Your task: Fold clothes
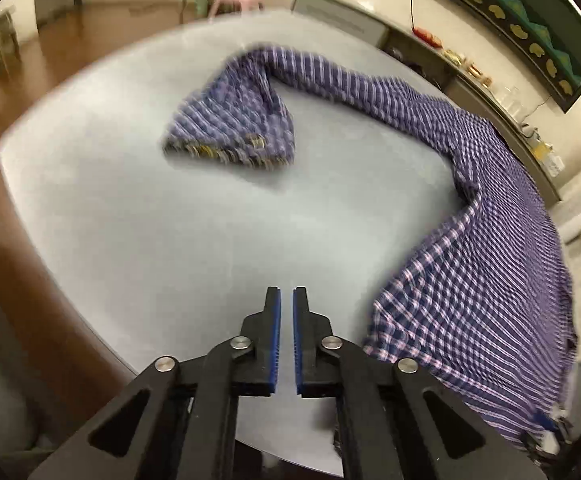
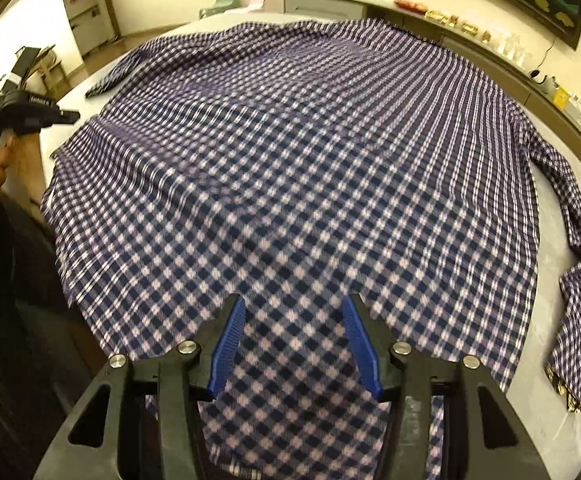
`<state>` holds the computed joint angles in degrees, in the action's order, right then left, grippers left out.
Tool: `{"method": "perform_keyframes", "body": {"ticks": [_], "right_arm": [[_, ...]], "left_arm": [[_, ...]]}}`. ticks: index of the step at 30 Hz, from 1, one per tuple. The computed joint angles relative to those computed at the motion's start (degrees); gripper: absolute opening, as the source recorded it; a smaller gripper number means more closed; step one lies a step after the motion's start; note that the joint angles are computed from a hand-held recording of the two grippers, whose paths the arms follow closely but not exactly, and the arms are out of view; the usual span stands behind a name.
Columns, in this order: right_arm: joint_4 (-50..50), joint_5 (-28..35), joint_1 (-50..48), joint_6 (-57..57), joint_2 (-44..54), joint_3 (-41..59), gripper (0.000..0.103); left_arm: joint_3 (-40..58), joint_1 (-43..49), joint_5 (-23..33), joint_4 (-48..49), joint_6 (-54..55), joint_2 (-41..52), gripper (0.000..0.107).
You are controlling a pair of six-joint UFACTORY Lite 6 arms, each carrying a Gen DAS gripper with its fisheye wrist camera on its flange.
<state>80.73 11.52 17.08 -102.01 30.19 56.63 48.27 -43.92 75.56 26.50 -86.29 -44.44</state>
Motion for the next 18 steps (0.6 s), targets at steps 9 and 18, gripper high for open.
{"method": "perform_keyframes", "body": {"ticks": [9, 18], "right_arm": [[-33.1, 8.4, -10.7, 32.1, 3.7, 20.5, 0.055], [-44.5, 15.8, -14.3, 44.3, 32.3, 60.0, 0.055]], "left_arm": [[42.9, 20.3, -16.3, -12.3, 38.8, 47.3, 0.043], [76.5, 31.3, -11.6, -12.5, 52.6, 82.6, 0.043]]}}
